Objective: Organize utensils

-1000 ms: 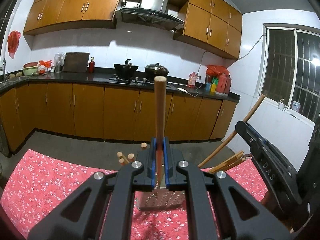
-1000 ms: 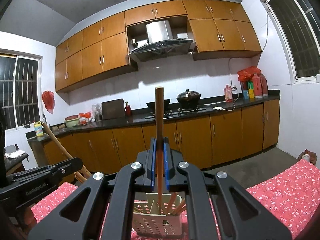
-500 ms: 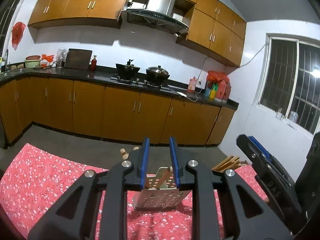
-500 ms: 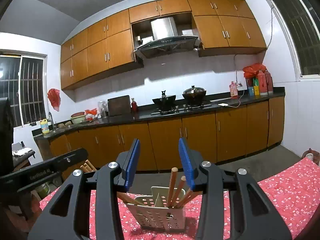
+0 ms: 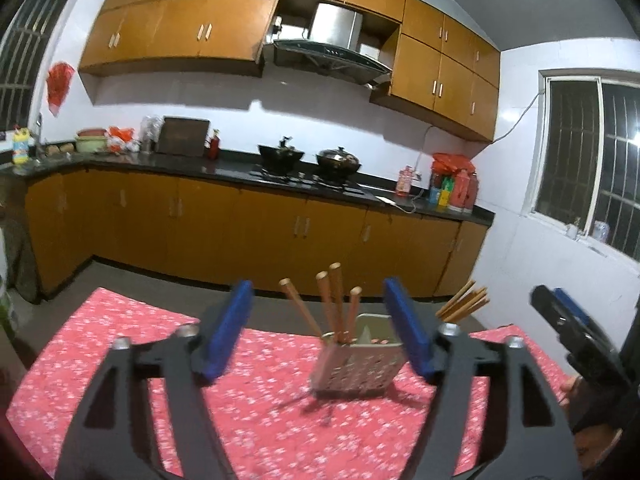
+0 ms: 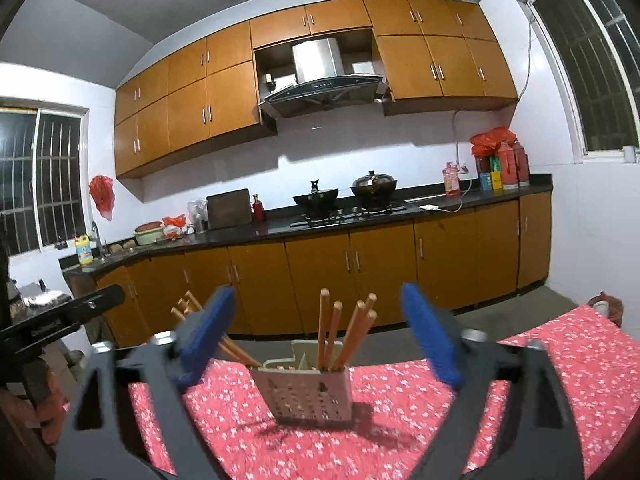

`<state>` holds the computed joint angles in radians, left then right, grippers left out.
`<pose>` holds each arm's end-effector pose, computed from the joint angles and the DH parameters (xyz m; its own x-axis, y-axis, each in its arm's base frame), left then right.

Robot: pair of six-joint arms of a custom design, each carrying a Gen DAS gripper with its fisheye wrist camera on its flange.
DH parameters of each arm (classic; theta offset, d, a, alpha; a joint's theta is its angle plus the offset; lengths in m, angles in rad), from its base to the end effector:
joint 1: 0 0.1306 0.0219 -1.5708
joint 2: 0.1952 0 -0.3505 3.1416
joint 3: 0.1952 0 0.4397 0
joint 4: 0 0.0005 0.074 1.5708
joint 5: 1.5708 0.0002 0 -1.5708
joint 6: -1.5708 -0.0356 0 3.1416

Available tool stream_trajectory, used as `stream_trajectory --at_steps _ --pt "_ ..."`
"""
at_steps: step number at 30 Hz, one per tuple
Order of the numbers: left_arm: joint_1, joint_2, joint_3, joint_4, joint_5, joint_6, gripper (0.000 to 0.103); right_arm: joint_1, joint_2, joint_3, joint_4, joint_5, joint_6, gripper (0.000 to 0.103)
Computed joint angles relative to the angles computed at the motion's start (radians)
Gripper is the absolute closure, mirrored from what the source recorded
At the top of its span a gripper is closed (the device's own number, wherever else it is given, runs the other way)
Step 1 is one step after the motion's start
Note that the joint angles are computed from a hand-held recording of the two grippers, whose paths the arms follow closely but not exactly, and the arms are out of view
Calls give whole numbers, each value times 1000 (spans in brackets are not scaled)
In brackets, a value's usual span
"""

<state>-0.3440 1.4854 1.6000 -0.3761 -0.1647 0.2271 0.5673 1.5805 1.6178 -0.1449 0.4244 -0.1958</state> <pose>0.5690 -0.1982 0.5009 -0.2785 -0.1362 -0.9507 0.1241 0.9765 -0.1762 0.5466 0.3303 0.4785 -0.1169 0.1357 -0.9838 -0.1240 0.9809 0.1501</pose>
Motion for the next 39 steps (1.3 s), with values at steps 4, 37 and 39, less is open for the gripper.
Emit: stream_trajectory --at_steps 4,37,39 --pt "-23 -85 -119 62 -106 -73 4 36 -26 -44 -5 109 80 2" --pt "-114 -337 -561 121 -268 -71 4 167 -149 -350 -81 260 -62 2" --pt "-116 -331 -557 115 -269 -66 4 167 -150 -352 -85 261 -69 2"
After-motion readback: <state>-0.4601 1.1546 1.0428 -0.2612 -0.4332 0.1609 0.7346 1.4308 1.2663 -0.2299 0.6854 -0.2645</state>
